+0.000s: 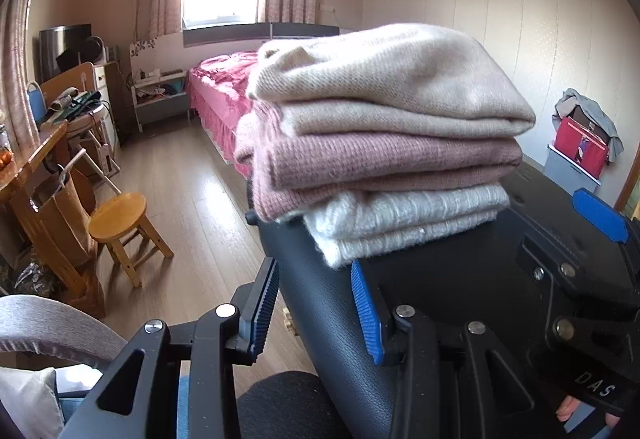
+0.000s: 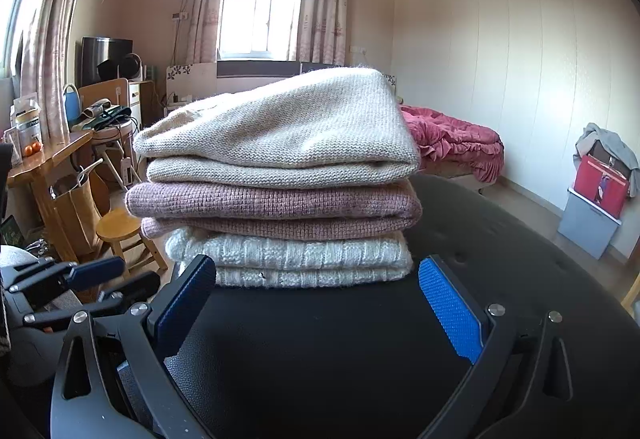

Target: Fold clothes

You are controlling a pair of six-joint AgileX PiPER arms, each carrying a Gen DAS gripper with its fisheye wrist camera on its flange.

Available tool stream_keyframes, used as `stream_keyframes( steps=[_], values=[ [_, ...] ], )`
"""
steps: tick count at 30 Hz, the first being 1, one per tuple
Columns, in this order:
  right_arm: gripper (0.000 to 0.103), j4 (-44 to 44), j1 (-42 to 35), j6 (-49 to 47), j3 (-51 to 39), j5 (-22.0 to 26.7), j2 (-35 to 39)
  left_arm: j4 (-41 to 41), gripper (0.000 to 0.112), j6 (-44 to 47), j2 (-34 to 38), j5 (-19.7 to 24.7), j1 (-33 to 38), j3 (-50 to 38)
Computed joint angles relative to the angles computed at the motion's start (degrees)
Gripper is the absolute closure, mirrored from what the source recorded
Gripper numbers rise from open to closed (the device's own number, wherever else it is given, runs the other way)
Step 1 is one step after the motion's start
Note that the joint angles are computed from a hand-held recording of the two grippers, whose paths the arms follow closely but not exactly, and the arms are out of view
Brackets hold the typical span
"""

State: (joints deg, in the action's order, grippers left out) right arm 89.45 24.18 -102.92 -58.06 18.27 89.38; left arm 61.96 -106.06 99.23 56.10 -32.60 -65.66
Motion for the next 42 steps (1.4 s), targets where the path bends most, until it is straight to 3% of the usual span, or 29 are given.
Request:
stream_keyframes(
  steps=[6,23,30,37,42],
  values=[
    [0.0,-0.22,-0.05,0.04,-0.03,0.1,0.04,0.03,0.074,0.1,-1.17,-1.37,0.83,0.93],
    [0.0,-0.06,0.24,-0.2,0.1,0.07,-0.06,0.31,0.074,0.29,-1.1,0.61,-0.14,0.29],
    [0.0,-0.49,-0.06,0.27,-0.05,0.45,0.09,-2.25,0.073,1.27,-1.47,-1.34,1.42,0.78],
    [0.0,-0.35,0.17,0.09,-0.04,0.35,0.12,-1.97,0.071,1.19,-0.11,1.69,0.84,-0.3],
    [0.0,-0.53,0.07,0.47,-0.15,0.52,0.17,3.75,0.071,-6.94,-0.53,6.99,-1.24,1.98]
  ],
)
